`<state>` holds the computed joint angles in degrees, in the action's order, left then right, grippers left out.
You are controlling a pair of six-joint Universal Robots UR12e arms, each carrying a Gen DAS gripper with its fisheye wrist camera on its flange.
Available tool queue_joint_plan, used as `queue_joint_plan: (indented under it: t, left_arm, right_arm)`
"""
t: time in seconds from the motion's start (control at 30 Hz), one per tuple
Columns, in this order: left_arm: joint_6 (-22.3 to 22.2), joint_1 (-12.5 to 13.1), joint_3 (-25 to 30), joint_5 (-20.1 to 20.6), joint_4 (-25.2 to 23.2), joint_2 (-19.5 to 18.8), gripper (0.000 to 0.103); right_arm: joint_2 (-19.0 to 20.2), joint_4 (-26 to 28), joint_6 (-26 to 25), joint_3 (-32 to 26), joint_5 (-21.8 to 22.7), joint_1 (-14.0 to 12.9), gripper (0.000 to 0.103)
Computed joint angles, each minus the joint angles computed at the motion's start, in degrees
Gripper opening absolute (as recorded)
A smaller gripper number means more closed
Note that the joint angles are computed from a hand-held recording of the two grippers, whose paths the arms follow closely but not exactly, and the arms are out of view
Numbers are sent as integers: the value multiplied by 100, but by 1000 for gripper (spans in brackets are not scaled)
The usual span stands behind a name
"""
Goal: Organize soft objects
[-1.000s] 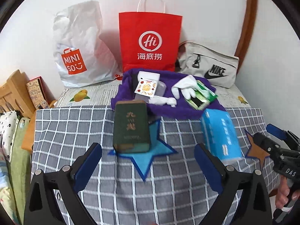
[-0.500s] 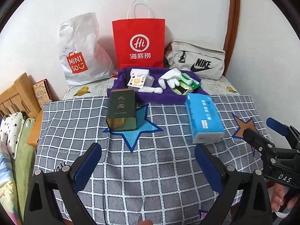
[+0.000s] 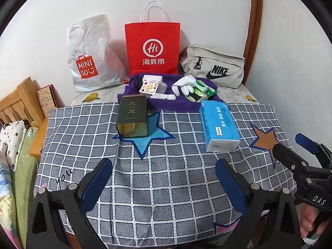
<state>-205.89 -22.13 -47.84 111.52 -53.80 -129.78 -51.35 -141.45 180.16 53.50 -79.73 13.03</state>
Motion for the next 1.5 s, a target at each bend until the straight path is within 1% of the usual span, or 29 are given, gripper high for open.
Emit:
queue_joint_plan:
  t: [0.37,0.93,1.5]
  left_arm:
    - [25,-19,-52,32,26,32,100]
    - [7,-21,-98,48,67,71,100]
    - [-7,-21,-133,62,51,100,100]
  right_arm:
    - [-56,-81,-59,95,-90,33,99]
    - [-69,-108,-114,130,-103,57,99]
    - [-79,-104,-65,129,-102,58,99]
